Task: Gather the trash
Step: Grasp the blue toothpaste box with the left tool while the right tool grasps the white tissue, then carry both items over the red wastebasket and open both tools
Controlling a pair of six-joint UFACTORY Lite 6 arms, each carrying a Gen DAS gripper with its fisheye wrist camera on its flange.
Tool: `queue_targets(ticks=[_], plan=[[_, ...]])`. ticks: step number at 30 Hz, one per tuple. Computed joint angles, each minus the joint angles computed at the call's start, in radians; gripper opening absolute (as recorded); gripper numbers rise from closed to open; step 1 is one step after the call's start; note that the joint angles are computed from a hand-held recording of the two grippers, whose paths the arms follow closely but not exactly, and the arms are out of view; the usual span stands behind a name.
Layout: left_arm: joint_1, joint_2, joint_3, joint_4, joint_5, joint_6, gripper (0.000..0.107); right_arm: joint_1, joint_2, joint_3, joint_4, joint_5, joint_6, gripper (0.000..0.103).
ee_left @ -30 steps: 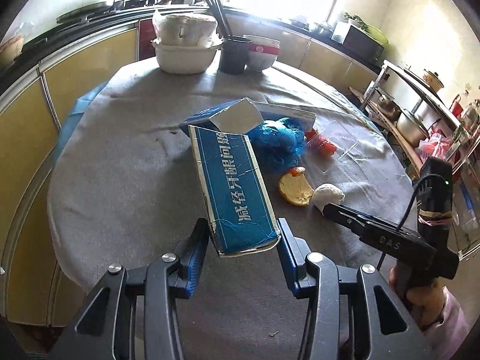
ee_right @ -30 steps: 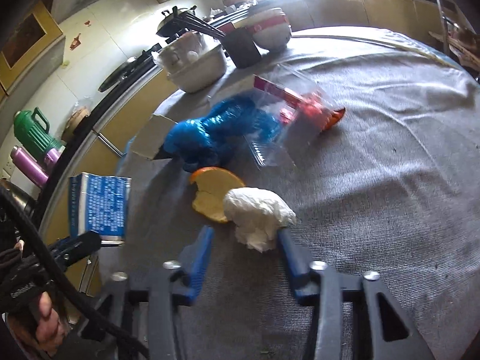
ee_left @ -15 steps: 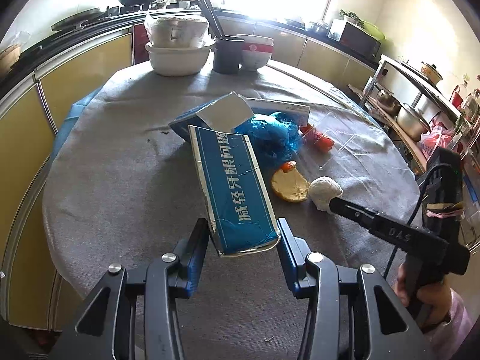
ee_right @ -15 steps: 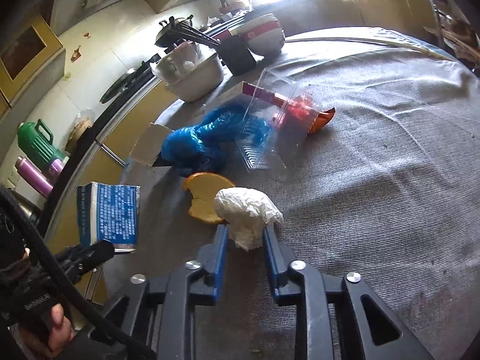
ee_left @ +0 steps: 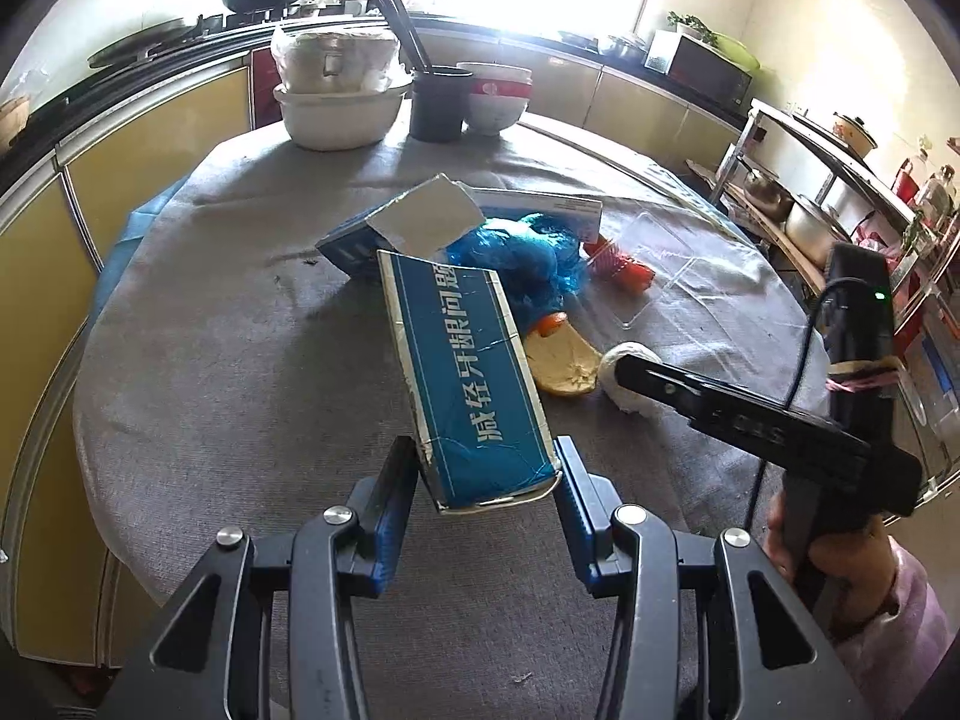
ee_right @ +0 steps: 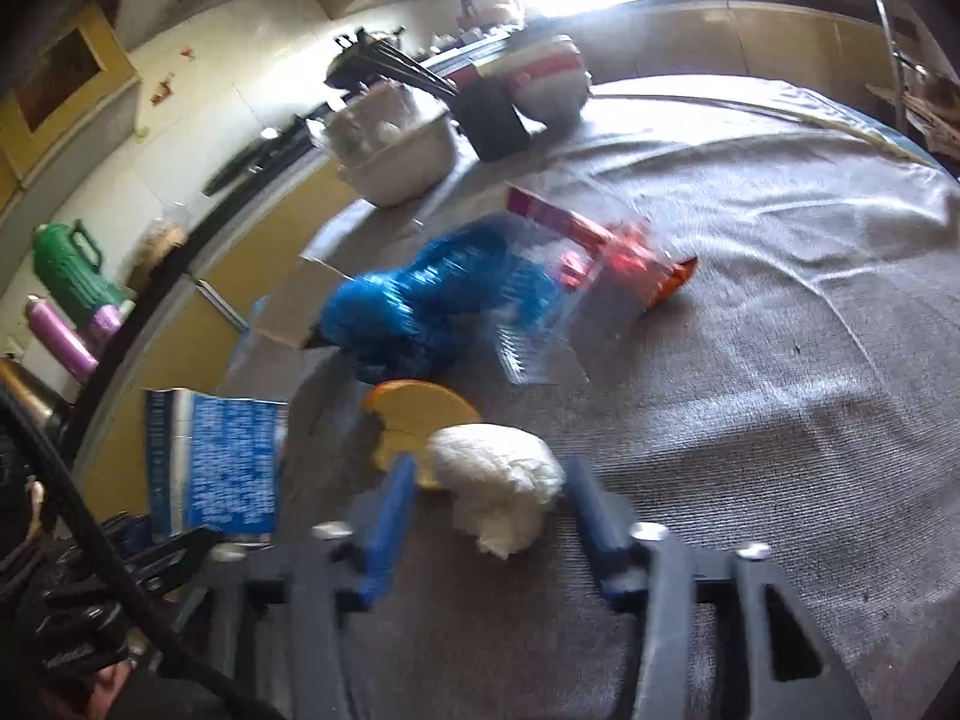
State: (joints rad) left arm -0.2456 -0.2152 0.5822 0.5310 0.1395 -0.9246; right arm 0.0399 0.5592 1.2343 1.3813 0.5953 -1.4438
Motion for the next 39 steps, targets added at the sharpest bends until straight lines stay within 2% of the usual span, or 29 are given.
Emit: queue_targets(ticks=[4, 11, 14, 18, 23, 25, 28, 34, 39], plan=[[-0.017, 0.000, -0.002, 0.067, 0.012, -0.067, 0.047, -0.025, 0.003, -0.013, 0.050, 0.037, -0.031, 0.040], [-0.087, -0.025, -0.002, 0.131, 0.033, -0.151, 0.047, -0.139, -0.107, -0.143, 0.095, 0.129, -0.123, 0.040], [-0.170, -0.007, 0.021, 0.269, 0.058, -0.294, 0.047, -0.229, -0.151, -0.191, 0.076, 0.191, -0.132, 0.040], [-0.286, 0.060, 0.092, 0.351, 0.072, -0.364, 0.047, -0.375, -0.201, -0.236, 0.031, 0.270, -0.137, 0.040], [-0.409, 0.193, 0.237, 0.333, 0.070, -0.306, 0.047, -0.595, -0.242, -0.244, -0.058, 0.352, -0.136, 0.040], [-0.449, 0.270, 0.322, 0.225, 0.061, -0.178, 0.047, -0.684, -0.244, -0.231, -0.090, 0.384, -0.133, 0.040], [-0.485, 0.368, 0.434, -0.048, 0.042, 0.118, 0.047, -0.842, -0.230, -0.186, -0.145, 0.427, -0.123, 0.040], [-0.581, 0.636, 0.765, -0.446, 0.112, 0.564, 0.047, -1.082, -0.107, -0.023, -0.228, 0.480, -0.074, 0.040], [-0.651, 0.848, 1.069, -0.575, 0.215, 0.728, 0.047, -1.192, 0.011, 0.124, -0.273, 0.509, -0.020, 0.040]])
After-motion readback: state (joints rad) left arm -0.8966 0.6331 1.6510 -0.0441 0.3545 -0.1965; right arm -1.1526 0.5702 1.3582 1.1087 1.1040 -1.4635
